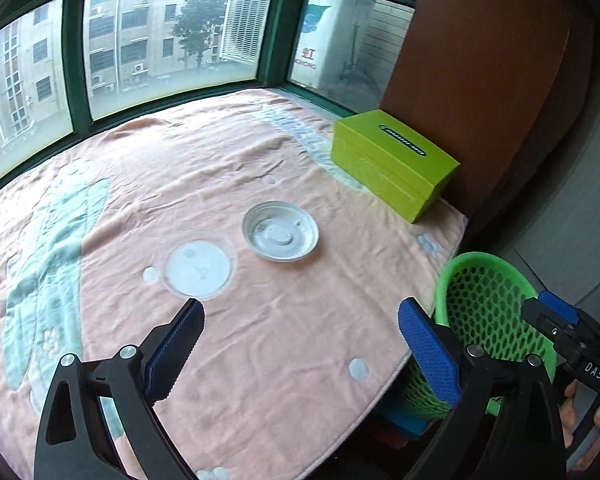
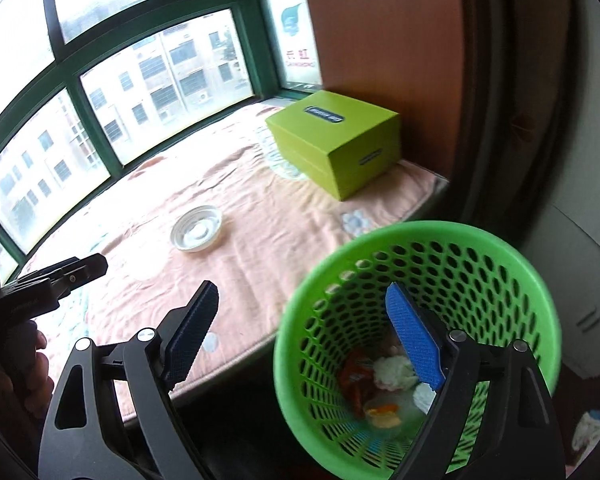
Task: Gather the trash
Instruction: 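Move both open grippers from the basket back over the blanket, then grasp the white round plastic lid by its rim with the right gripper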
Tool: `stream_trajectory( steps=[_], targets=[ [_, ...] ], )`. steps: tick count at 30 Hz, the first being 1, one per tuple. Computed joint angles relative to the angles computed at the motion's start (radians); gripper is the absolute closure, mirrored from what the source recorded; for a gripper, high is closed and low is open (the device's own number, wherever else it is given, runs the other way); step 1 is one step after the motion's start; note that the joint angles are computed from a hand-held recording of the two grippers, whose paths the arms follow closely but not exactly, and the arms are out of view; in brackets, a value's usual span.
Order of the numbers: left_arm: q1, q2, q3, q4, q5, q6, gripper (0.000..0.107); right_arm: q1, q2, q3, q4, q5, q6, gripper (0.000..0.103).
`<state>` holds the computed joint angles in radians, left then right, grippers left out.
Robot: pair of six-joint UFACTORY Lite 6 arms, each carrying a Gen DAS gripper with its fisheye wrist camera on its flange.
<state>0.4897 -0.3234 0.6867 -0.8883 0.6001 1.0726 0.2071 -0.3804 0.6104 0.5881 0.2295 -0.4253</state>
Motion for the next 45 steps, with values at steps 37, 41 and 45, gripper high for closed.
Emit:
stream_trajectory(
  steps=[37,41,45],
  targets=[
    [0.324,0.414,0.239,-0.043,-0.044,0.272,0.011,0.348,1.212,1.136,-0.359,0.092,0.243,0.008],
    [0.321,0.471,0.279,-0.043,-0.047,0.270,0.011,0.346,1.330,1.291,-0.410,0.158,0.279,0.007],
    [0.305,0.513,0.307,-0.041,-0.057,0.270,0.011,0.347,1.420,1.414,-0.449,0.209,0.294,0.007]
  ],
)
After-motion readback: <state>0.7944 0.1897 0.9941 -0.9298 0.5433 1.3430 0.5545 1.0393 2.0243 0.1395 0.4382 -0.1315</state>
